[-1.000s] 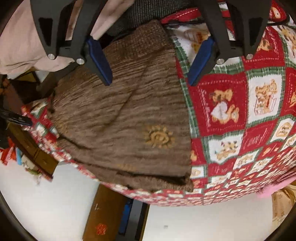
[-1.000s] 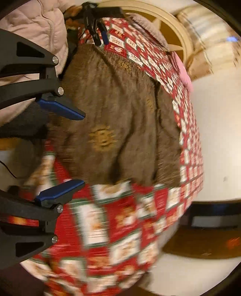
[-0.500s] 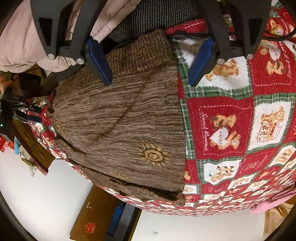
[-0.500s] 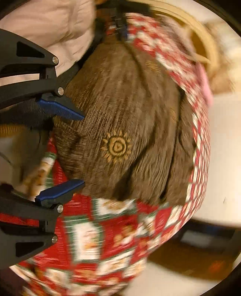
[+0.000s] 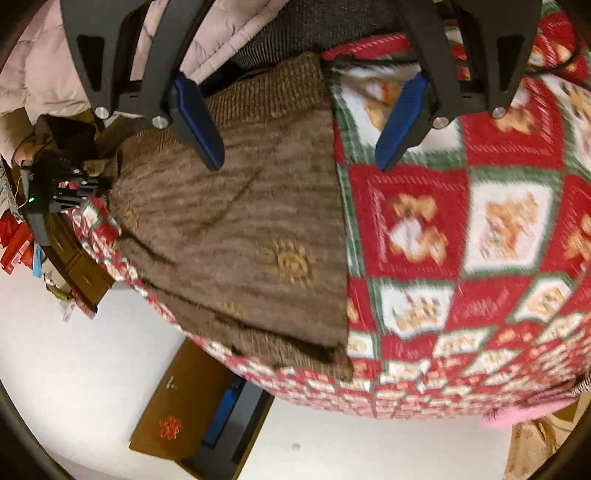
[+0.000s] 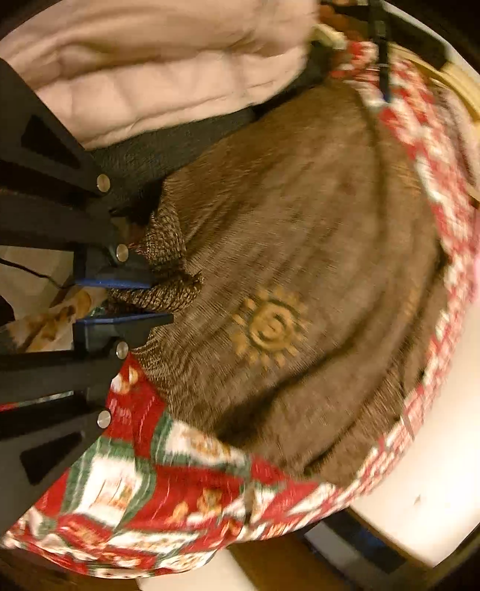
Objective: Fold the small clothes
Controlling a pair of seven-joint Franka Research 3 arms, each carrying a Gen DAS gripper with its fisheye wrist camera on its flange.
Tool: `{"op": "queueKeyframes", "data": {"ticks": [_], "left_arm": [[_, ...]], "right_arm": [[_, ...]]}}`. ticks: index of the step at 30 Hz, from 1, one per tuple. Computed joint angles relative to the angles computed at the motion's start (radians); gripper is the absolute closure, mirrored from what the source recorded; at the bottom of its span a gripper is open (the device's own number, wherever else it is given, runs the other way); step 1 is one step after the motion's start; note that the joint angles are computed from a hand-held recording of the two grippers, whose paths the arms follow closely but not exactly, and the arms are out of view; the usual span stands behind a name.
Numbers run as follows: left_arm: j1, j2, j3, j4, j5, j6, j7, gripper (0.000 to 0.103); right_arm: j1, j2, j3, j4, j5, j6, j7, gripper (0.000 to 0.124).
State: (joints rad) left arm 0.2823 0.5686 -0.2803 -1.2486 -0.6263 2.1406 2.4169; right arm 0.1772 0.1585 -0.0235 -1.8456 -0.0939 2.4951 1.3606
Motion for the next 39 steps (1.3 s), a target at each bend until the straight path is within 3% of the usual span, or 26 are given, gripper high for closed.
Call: {"op": "queueKeyframes", "data": {"ticks": [4,8,12,15,22,25,27,29,31,32,34,36,39], "left_arm": [[0.008,0.043,-0.011,0.094,-0.016,0.009,0.013,0.017],[0.000,0.136,-0.022,0.254,0.002,-0.013,-0.034,0.017],[-0.015,0.214,-0.036,0.388,0.056,-0.059,-0.047,0.017],[-0.007,0.199,-0.052,0.360,0.083,-0.076,0.033,0.012],[0.025,0.142,-0.089,0.256,0.039,-0.204,0.247,0.009],[0.000,0.097,-0.076,0.176,0.046,-0.190,0.368,0.009],[-0.026,0.092,-0.057,0.160,0.057,-0.177,0.379,0.009],[-0.058,0.116,-0.035,0.186,0.079,-0.176,0.320,0.019],[-0.071,0.133,-0.028,0.204,0.093,-0.189,0.279,0.046],[-0.079,0.119,-0.022,0.174,0.108,-0.157,0.282,0.051],[-0.079,0.070,-0.022,0.077,0.117,-0.068,0.330,0.079],[-0.054,0.061,-0.041,0.059,0.079,-0.058,0.358,0.093],[0.013,0.112,-0.088,0.162,-0.053,-0.197,0.341,0.094]], "right_arm": [[-0.032,-0.030,0.011,0.021,0.167,0.122,-0.025,0.114],[-0.065,0.098,-0.003,0.219,0.313,0.196,0.060,0.114],[-0.065,0.338,-0.057,0.539,0.287,0.076,0.266,0.114],[-0.068,0.436,-0.069,0.652,0.244,-0.008,0.337,0.114],[-0.091,0.414,-0.045,0.585,0.249,-0.002,0.382,0.114],[-0.098,0.403,-0.041,0.568,0.254,-0.002,0.380,0.114],[-0.096,0.412,-0.046,0.583,0.245,-0.014,0.383,0.114],[-0.092,0.406,-0.048,0.573,0.238,-0.010,0.389,0.114],[-0.093,0.404,-0.047,0.565,0.238,-0.001,0.391,0.114],[-0.092,0.398,-0.047,0.553,0.239,0.007,0.394,0.114],[-0.095,0.390,-0.043,0.536,0.244,0.020,0.389,0.114],[-0.096,0.375,-0.043,0.511,0.248,0.036,0.387,0.114],[-0.099,0.339,-0.034,0.462,0.263,0.067,0.372,0.114]]}}
